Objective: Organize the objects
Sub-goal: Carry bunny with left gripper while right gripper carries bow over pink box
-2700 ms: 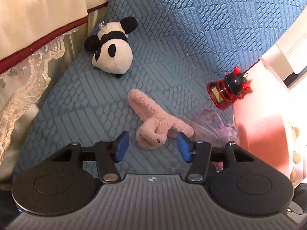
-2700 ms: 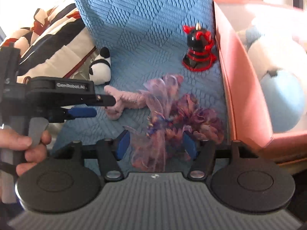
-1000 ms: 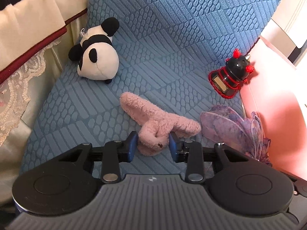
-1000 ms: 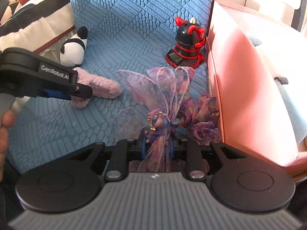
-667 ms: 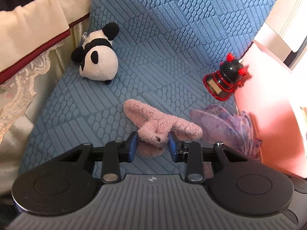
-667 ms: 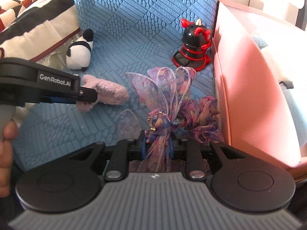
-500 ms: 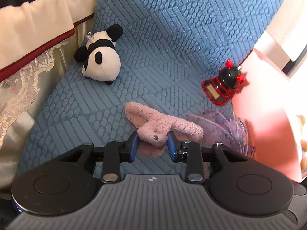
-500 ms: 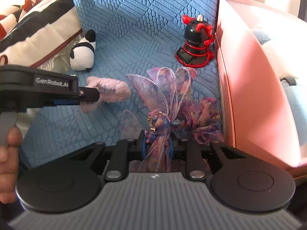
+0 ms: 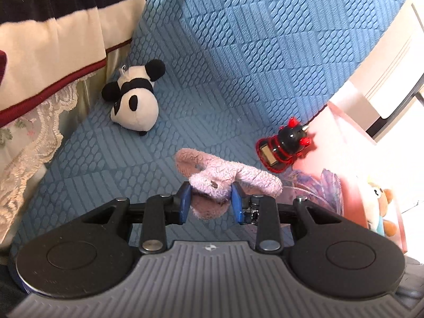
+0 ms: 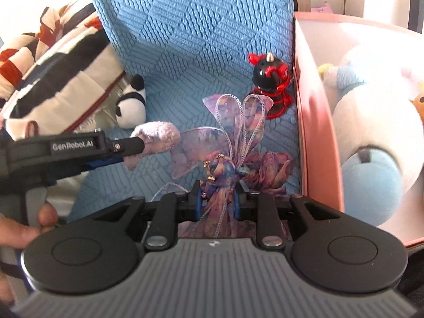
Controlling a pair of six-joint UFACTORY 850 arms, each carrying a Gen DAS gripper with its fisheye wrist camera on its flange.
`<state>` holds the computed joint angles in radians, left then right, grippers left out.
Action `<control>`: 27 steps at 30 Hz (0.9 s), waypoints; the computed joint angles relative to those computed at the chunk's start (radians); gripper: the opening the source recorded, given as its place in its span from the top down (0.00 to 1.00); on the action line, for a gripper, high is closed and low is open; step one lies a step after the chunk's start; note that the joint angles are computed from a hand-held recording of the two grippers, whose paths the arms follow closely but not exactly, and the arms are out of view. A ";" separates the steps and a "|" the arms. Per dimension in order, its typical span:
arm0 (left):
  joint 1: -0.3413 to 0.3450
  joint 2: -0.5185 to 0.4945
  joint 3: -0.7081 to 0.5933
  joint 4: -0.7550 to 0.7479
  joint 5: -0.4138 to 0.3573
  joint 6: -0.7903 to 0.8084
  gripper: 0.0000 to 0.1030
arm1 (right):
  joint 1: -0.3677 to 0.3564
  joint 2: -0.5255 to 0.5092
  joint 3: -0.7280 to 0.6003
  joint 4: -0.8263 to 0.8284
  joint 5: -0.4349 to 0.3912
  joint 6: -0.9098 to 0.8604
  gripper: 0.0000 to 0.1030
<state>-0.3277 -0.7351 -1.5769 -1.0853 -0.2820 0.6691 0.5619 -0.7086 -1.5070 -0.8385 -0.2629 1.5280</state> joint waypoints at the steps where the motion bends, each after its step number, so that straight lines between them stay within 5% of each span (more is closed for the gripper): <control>1: -0.002 0.007 0.007 -0.018 -0.002 0.015 0.64 | -0.003 0.008 0.002 0.027 0.006 -0.024 0.75; 18: -0.060 0.160 0.091 -0.059 0.039 0.013 0.64 | -0.036 0.162 0.082 0.032 0.054 -0.043 0.75; 27: -0.106 0.207 0.062 0.137 0.070 -0.190 0.64 | -0.054 0.250 0.131 -0.069 0.065 0.037 0.75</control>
